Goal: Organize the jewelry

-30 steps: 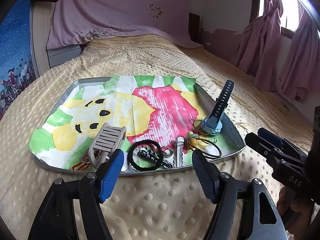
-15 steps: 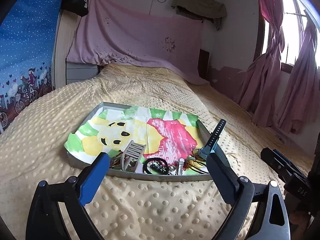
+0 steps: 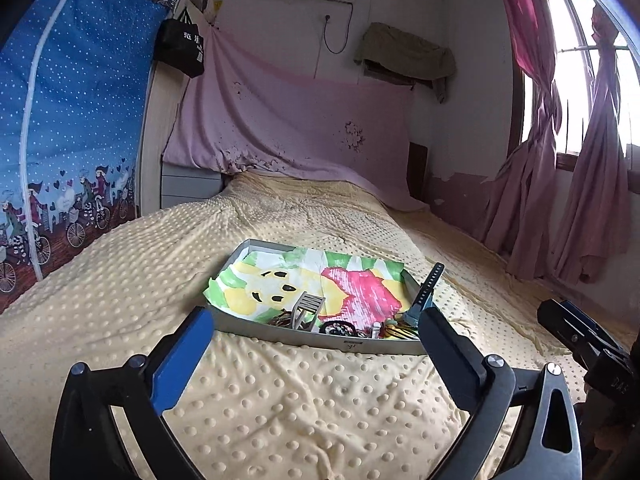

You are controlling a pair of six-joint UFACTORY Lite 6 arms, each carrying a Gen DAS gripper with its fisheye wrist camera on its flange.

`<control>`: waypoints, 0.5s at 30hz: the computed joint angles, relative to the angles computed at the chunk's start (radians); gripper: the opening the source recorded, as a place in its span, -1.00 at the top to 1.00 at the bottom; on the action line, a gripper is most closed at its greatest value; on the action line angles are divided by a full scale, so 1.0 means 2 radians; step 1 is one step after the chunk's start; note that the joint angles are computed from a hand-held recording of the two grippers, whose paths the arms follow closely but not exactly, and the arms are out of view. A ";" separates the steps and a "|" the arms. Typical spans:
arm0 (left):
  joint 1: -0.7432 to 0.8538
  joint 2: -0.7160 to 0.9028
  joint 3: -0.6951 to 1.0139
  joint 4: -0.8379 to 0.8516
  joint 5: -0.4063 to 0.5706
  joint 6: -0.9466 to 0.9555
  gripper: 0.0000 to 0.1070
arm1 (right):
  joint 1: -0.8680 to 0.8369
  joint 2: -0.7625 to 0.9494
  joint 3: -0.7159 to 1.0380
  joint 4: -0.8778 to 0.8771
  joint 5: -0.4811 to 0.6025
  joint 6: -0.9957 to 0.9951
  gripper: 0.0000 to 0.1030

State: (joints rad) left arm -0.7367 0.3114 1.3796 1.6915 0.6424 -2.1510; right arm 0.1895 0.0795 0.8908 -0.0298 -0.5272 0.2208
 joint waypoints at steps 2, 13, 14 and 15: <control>-0.011 -0.027 -0.034 0.011 0.013 -0.015 -0.93 | 0.010 -0.031 -0.031 0.014 -0.004 -0.012 -0.97; -0.073 -0.137 -0.166 0.009 0.087 -0.034 -0.93 | 0.066 -0.198 -0.171 0.124 -0.005 -0.100 -0.97; -0.079 -0.145 -0.176 0.007 0.093 -0.034 -0.93 | 0.074 -0.209 -0.178 0.142 -0.003 -0.116 -0.97; -0.085 -0.153 -0.185 0.005 0.101 -0.033 -0.93 | 0.082 -0.219 -0.186 0.158 -0.003 -0.131 -0.97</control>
